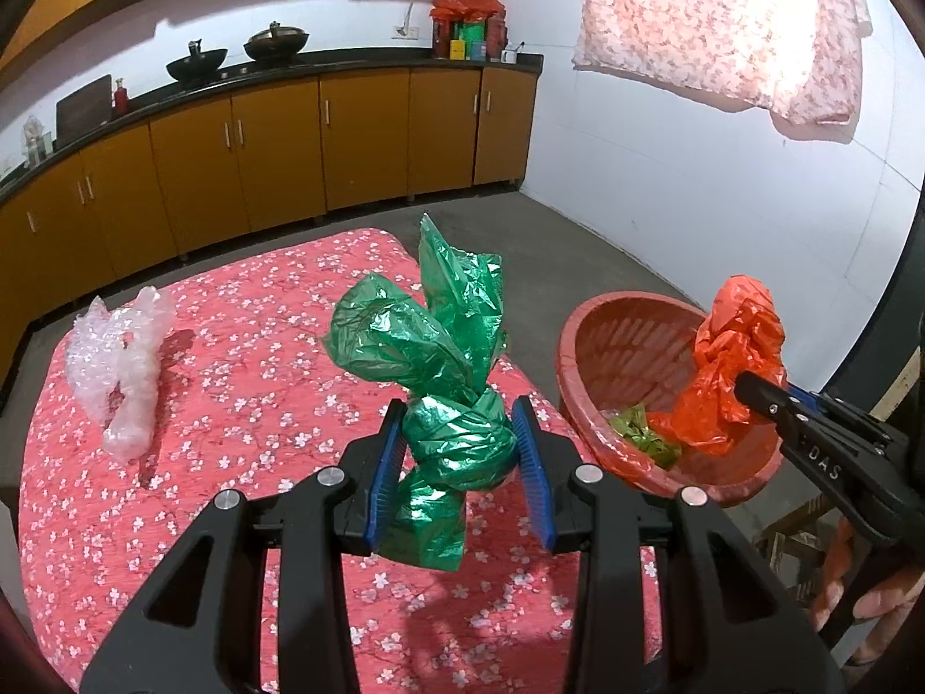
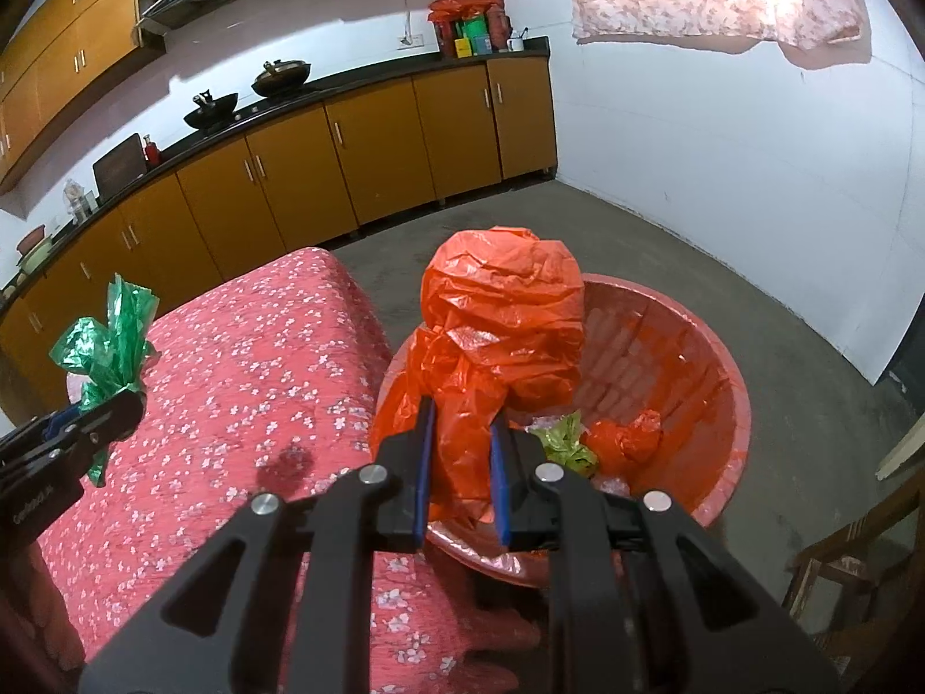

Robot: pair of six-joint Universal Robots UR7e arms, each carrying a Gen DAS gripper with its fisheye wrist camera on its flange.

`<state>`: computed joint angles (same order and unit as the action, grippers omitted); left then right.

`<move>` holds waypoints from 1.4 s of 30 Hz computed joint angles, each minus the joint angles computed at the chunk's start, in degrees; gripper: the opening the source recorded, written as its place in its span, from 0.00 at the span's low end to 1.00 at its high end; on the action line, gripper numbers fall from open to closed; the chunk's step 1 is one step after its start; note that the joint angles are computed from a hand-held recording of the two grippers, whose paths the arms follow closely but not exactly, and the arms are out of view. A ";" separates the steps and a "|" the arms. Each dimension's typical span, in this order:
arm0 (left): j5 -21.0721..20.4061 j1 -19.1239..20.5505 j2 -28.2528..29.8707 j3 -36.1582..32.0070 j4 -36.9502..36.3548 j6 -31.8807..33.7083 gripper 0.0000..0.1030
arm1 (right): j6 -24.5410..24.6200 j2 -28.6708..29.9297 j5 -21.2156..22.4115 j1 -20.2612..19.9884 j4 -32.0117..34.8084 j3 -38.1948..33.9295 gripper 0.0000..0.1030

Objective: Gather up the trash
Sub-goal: 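Carry the red bag over the basket with the right tool while the left holds the green bag, then open both tools over the orange basket to drop the green and red bags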

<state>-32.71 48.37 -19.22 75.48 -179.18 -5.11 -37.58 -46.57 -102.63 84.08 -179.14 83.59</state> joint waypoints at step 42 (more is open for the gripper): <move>-20.09 4.82 27.76 -52.52 31.61 8.81 0.39 | 0.73 5.40 3.10 -6.47 8.22 -16.43 0.27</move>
